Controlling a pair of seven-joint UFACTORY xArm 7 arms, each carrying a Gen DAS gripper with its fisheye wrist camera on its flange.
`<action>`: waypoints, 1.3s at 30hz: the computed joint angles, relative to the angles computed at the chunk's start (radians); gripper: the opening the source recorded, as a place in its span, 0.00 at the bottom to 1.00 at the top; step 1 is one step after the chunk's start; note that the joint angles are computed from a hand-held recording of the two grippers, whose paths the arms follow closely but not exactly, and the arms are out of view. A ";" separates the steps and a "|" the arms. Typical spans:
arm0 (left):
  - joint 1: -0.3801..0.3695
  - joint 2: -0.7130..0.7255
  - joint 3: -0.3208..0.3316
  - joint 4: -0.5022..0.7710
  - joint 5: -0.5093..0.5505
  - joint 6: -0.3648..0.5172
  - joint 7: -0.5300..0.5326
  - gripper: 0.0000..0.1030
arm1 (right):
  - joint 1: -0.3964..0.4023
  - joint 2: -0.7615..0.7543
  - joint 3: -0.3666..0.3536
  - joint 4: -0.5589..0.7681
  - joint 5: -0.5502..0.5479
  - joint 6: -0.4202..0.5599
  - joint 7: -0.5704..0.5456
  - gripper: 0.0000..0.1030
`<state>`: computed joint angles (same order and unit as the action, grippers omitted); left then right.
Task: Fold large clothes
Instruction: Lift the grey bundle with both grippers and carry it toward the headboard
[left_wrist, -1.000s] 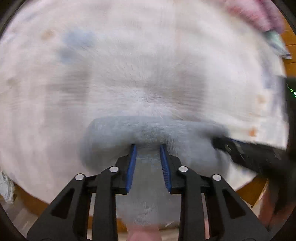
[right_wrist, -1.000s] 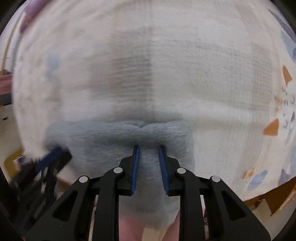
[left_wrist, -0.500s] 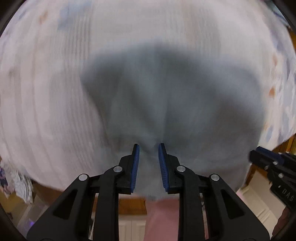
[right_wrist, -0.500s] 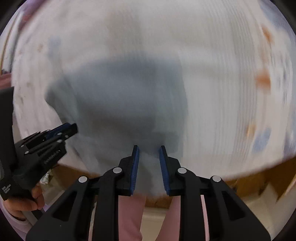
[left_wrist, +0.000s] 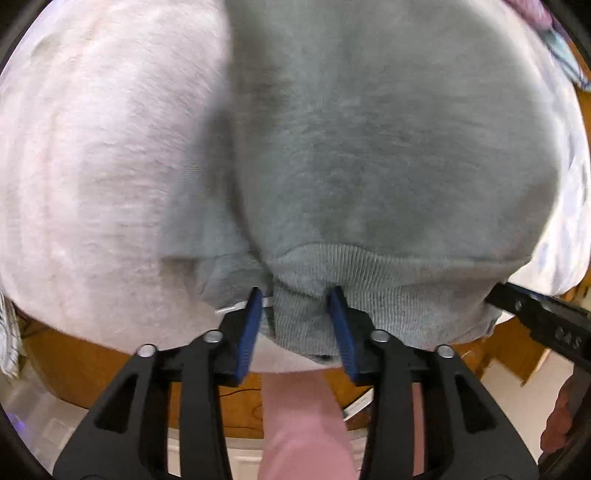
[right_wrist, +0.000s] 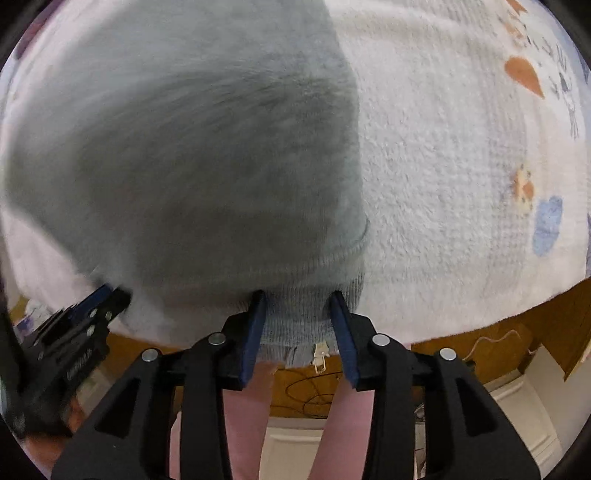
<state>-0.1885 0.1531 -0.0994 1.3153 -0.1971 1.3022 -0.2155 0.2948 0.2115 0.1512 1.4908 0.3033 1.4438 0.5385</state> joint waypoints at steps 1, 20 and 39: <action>0.000 -0.012 0.006 0.007 0.003 0.003 0.014 0.62 | -0.008 -0.033 -0.003 -0.016 0.006 -0.026 -0.023 0.66; 0.353 0.153 0.026 0.064 -0.604 0.077 0.528 0.95 | -0.195 0.066 0.026 -0.159 0.576 -0.406 -0.646 0.94; 0.204 -0.013 0.057 0.337 -0.308 0.217 0.282 0.28 | -0.114 -0.040 -0.003 0.032 0.436 -0.330 -0.265 0.46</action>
<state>0.0155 0.1402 -0.0419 1.6519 -0.5054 1.5194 0.0664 0.1812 0.1714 0.1483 1.5225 0.7397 1.1141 0.2739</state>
